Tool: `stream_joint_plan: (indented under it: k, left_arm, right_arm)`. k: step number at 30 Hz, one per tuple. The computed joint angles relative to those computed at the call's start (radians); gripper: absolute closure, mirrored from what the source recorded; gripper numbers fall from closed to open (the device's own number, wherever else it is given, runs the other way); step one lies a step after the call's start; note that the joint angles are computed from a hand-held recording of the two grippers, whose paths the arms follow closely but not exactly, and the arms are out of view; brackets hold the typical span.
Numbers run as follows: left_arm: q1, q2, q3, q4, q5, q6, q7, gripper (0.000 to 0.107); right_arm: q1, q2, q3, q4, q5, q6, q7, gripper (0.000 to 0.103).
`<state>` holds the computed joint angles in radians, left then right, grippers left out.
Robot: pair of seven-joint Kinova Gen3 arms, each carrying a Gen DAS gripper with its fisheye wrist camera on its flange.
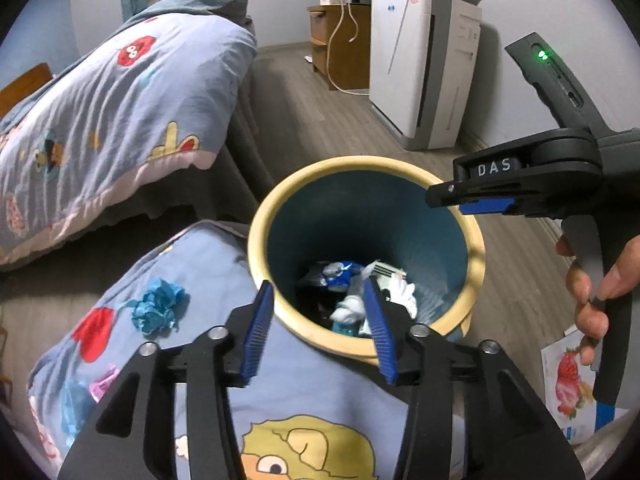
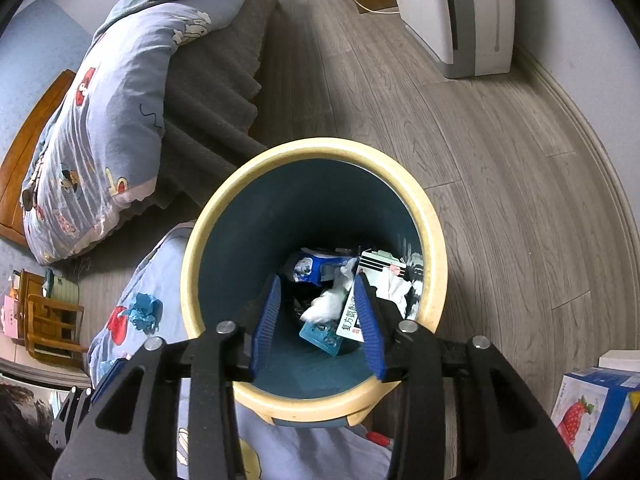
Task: Collect trash
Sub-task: 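Move both tools back over the cushion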
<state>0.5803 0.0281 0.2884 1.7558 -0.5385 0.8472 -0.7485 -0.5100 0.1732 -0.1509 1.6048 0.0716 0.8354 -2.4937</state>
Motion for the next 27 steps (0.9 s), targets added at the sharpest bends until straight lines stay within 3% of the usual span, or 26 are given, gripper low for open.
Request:
stream_joint_plan:
  k: [3,5,7,15,21,27]
  left_arm:
    - [-0.001,-0.029,0.003,0.010,-0.021,0.018,0.034,0.038]
    - [-0.010,-0.050,0.010,0.017,-0.026,0.028,0.050,0.029]
    - [-0.025,-0.076,0.017,0.022,-0.018,0.050,0.059,0.019]
    - [-0.112,-0.205,0.052,0.020,0.028,0.204,0.017,0.013]
    - [-0.198,-0.374,0.028,0.033,0.058,0.330,-0.106,0.011]
    - [-0.283,-0.511,-0.024,0.086,0.071,0.400,-0.205,0.010]
  right_arm:
    - [-0.023,-0.004,-0.001,-0.020,0.042,0.019,-0.024,0.038]
    - [-0.046,-0.008,-0.001,-0.036,0.090,0.038,-0.052,0.016]
    - [-0.073,-0.010,-0.001,-0.054,0.145,0.068,-0.091,0.005]
    - [-0.153,0.024,-0.020,-0.154,0.263,0.201,-0.129,0.006]
    - [-0.234,0.041,-0.027,-0.210,0.351,0.252,-0.155,0.006]
    - [-0.316,0.076,-0.041,-0.278,0.408,0.283,-0.144,0.006]
